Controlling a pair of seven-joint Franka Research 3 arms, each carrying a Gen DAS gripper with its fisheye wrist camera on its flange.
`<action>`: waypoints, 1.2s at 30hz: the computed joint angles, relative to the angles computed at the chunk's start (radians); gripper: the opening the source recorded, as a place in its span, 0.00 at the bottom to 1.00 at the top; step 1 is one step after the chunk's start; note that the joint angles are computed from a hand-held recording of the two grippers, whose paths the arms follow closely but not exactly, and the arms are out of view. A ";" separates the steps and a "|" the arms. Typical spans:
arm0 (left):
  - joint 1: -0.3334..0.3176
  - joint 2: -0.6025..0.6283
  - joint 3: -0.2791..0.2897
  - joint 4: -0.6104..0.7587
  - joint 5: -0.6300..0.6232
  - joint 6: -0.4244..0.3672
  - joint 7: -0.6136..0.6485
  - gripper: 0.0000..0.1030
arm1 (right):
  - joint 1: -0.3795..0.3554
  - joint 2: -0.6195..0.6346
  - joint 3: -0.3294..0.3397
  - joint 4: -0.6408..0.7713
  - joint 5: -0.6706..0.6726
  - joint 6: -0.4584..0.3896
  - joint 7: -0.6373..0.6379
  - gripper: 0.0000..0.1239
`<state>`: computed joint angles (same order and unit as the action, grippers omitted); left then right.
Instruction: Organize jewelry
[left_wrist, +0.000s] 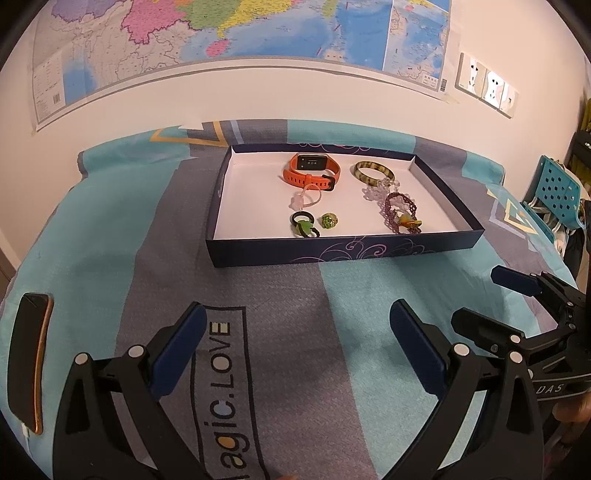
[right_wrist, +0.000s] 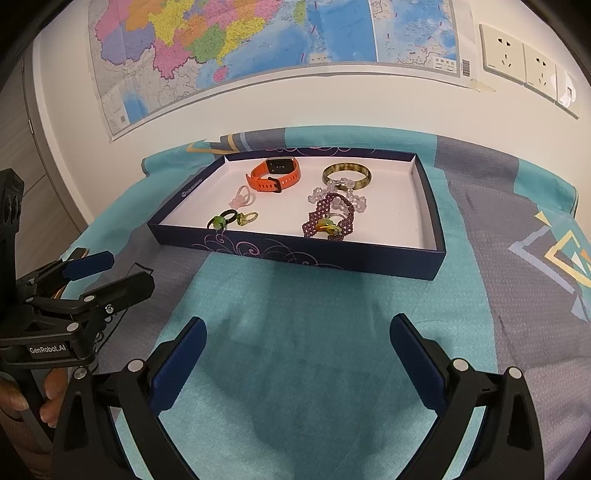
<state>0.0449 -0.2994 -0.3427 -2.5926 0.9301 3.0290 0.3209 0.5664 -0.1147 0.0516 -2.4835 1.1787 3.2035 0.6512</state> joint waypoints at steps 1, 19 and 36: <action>0.001 -0.001 -0.001 0.000 0.002 0.000 -0.002 0.95 | 0.003 0.000 -0.003 0.002 0.009 -0.001 -0.009 0.78; -0.009 -0.002 0.005 -0.003 -0.013 -0.004 0.013 0.95 | 0.003 -0.003 -0.003 -0.007 -0.001 -0.006 0.008 0.78; -0.009 -0.015 -0.005 -0.008 0.001 -0.016 -0.002 0.95 | 0.000 -0.001 0.007 -0.002 0.035 -0.003 -0.019 0.78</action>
